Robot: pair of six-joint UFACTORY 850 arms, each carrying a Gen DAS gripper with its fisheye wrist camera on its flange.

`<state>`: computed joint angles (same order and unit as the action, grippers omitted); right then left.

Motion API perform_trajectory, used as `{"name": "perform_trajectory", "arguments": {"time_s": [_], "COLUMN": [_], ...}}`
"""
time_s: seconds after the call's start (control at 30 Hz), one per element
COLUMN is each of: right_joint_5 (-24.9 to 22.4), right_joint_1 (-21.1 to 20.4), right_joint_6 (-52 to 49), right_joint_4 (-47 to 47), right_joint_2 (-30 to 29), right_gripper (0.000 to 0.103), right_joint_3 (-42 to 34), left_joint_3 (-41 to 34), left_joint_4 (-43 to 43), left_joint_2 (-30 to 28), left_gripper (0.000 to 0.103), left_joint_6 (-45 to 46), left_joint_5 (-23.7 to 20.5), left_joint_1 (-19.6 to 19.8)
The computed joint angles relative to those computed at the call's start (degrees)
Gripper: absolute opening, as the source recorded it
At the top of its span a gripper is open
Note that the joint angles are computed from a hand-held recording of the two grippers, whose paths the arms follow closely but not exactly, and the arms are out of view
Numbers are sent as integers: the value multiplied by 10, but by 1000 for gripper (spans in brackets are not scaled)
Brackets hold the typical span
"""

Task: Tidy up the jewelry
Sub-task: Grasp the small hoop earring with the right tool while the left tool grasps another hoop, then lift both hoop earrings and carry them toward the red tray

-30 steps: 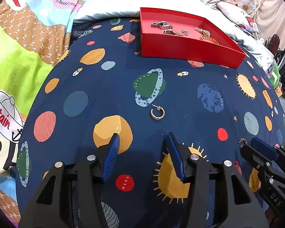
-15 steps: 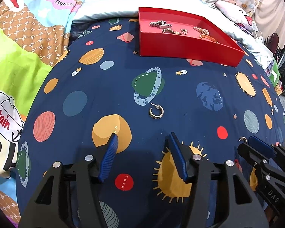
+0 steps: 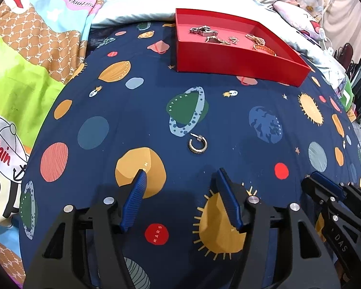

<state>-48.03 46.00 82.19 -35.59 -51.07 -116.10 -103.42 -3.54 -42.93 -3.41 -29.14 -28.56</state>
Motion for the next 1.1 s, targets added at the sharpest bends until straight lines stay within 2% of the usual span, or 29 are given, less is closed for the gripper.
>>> {"name": "perform_trajectory", "arguments": {"time_s": [0.27,0.43,0.5,0.73,0.93,1.1], "right_joint_5": [17,27,27,35,37,37], "right_joint_1": [-3,-4,-4,-5,-5,-5], "right_joint_6": [14,27,30,40,42,48], "right_joint_4": [1,3,3,2,1,-1], "right_joint_2": [12,21,23,28,29,33], "right_gripper": [16,16,16,16,16,16], "right_joint_3": [19,33,35,45,47,52], "left_joint_3": [-35,-57,-65,-74,-78,-78], "left_joint_4": [1,0,-5,12,8,-7], "left_joint_2": [-20,-35,-41,-47,-50,-50], "left_gripper": [57,49,39,32,17,16], "left_joint_6": [-6,1,9,-5,-2,13], "left_joint_5": [-5,-7,-11,-10,-12,-11], "left_joint_1": [-2,-8,-10,-14,-14,-12]}}
